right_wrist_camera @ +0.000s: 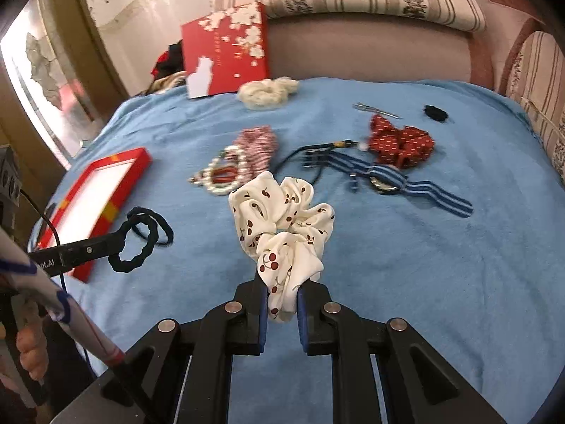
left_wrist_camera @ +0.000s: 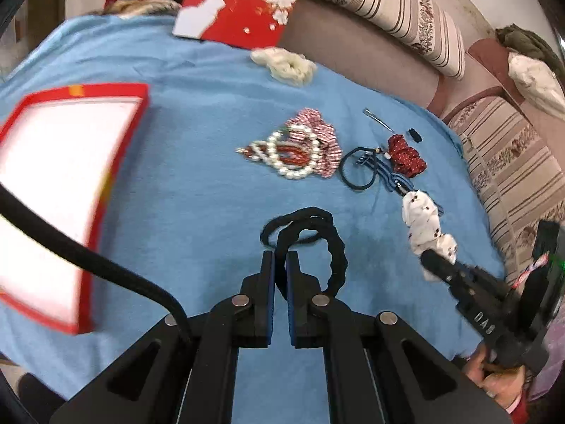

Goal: Organize jewelry
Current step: 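Grasp the white polka-dot scrunchie with the right gripper while the left grasps the black wavy hair tie, then carry the scrunchie and hair tie to the red-rimmed tray and release both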

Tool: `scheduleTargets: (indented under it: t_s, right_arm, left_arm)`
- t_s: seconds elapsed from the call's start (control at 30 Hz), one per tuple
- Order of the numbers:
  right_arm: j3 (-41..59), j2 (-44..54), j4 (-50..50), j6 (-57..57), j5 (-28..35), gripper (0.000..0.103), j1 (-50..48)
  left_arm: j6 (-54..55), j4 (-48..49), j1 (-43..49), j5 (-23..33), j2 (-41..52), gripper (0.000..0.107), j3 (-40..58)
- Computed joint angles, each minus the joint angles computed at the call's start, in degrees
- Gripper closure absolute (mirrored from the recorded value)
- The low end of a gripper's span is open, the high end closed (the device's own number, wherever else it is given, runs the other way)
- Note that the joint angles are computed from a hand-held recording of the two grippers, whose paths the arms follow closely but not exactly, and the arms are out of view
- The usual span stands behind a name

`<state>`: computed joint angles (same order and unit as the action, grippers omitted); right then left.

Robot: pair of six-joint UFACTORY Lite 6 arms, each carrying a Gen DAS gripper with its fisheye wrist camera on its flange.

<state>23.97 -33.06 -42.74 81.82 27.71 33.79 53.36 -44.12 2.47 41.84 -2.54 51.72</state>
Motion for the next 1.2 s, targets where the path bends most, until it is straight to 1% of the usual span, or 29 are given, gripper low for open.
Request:
scheduleTargets:
  t_s: [0.07,0.1,0.13,0.2,0.27,0.3,0.37,0.47,0.57,0.6,0.7,0.73,0.8,0.83,0.87,0.93,1.07,1.17,1.2]
  right_arm:
    - [1.21,0.62,-0.88,3.17,1.45,0.089,4.05]
    - [2.04,1.68,-1.86,4.87,2.13,0.089,5.87]
    - [2.88,2.89,-2.82,6.31,3.26,0.089,7.6]
    - [5.45,6.88,-5.13,9.82,7.13,0.089,12.29]
    - [6.53,8.45,-5.5,11.23,8.14,0.088,14.67]
    - [6.95,8.89,-5.64,11.99,9.07,0.088,15.86]
    - [7.46,9.33,-5.32,12.36,10.07,0.088,17.11]
    - [7.85,9.67,-4.66,12.6,11.07,0.088,18.42]
    - [8.09,9.84,-4.07,12.51,11.83,0.088,19.37]
    - [8.36,10.22,-4.2,12.83,12.08,0.088,19.82]
    - [9.23,11.32,-4.44,13.09,11.66,0.088,20.34]
    - [9.64,11.87,-4.58,13.17,10.91,0.088,20.14]
    - [10.37,12.8,-4.63,13.21,9.0,0.088,19.55]
    - [11.17,13.76,-4.49,12.78,7.45,0.088,18.81]
    - [12.2,14.97,-4.36,12.38,5.99,0.088,18.12]
    - [15.18,18.22,-3.87,11.17,2.9,0.088,16.68]
    - [22.69,25.46,-1.19,6.96,-2.37,0.088,14.42]
    - [30.93,32.85,3.56,0.0,-5.73,0.088,12.7]
    - [35.34,36.57,6.86,-4.29,-6.81,0.088,11.83]
  left_arm:
    - [3.32,1.87,1.66,2.15,-1.77,0.101,-0.96]
    - [4.21,4.0,1.71,2.33,-2.49,0.101,-1.72]
    - [3.96,7.95,0.74,1.28,-2.96,0.101,-2.77]
    - [-0.32,16.26,-2.27,-4.73,-5.3,0.101,-6.8]
    - [-3.15,23.02,-3.53,-7.96,-6.89,0.101,-9.65]
    - [-2.88,23.9,-3.25,-8.85,-7.9,0.101,-10.78]
    - [0.01,23.53,-0.68,-8.57,-9.48,0.101,-11.88]
    - [-3.19,29.0,1.15,-11.16,-10.41,0.101,-12.68]
    - [-5.63,34.18,4.48,-11.55,-10.66,0.101,-11.94]
    - [-4.85,34.16,6.32,-11.52,-10.54,0.101,-11.3]
    - [3.84,26.4,14.4,-7.57,-8.16,0.101,-6.29]
    - [6.57,23.59,16.9,-6.05,-7.1,0.101,-4.44]
    - [13.28,15.93,22.99,-1.3,-3.47,0.101,1.05]
    - [13.94,14.54,24.22,0.03,-1.94,0.101,3.09]
    - [13.99,13.2,25.63,1.34,0.5,0.101,6.05]
    - [12.04,11.57,26.99,2.19,5.94,0.101,12.18]
    - [5.05,10.78,26.28,2.87,17.43,0.101,23.93]
    - [-0.5,10.67,25.92,5.34,27.04,0.101,34.46]
    - [-2.41,10.77,25.39,5.16,29.56,0.101,37.03]
